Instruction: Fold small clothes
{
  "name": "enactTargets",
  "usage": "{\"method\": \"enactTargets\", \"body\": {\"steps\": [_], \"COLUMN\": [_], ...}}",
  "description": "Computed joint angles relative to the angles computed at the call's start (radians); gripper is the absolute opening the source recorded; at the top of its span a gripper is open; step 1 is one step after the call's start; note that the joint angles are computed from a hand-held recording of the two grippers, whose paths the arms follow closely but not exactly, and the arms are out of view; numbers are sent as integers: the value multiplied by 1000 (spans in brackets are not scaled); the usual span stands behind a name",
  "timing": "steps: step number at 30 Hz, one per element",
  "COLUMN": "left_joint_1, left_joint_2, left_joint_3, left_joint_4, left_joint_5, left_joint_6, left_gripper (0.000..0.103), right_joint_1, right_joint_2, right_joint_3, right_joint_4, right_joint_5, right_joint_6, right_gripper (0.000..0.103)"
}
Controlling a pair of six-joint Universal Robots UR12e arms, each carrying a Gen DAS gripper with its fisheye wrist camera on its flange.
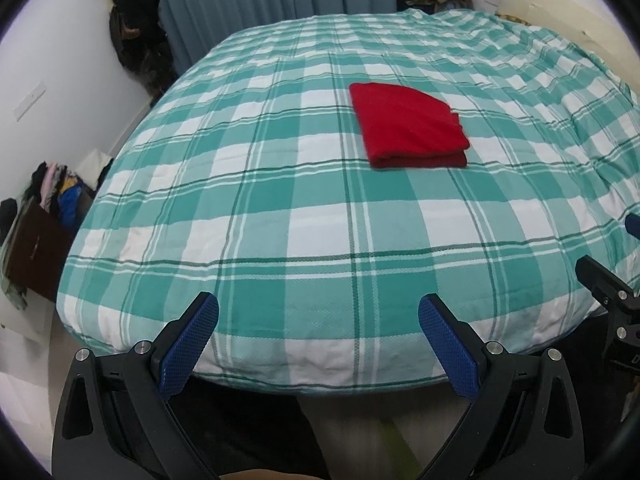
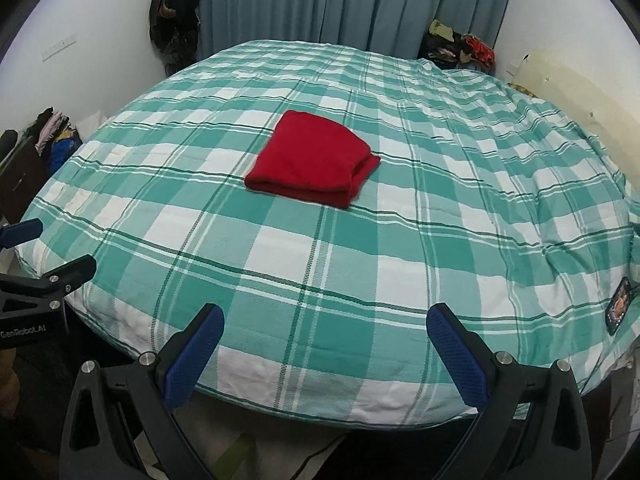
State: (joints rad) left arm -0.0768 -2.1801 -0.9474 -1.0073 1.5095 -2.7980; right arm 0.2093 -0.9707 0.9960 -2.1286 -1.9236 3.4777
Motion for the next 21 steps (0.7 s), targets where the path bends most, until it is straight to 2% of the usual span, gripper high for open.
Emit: {"method": "enactTargets", "body": {"steps": [8, 15, 21], "left_joint_1": [-3, 0, -1], "left_joint_2": [3, 2, 7], "left_joint_3": [4, 34, 36], "left_joint_4": [-11, -87, -76], "left_joint_5": [-6, -24, -22], "left_joint_6": [12, 29, 35], "left_gripper": [101, 101, 101], "right_joint_1": [-1, -13, -10], "right_joint_2": [-10, -30, -36], "right_joint_3": [3, 16, 19], "right_joint_4": [8, -5, -15], "right_joint_5": [-6, 95, 94], "right_joint_6": [13, 12, 9], "right_gripper": [100, 100, 100]}}
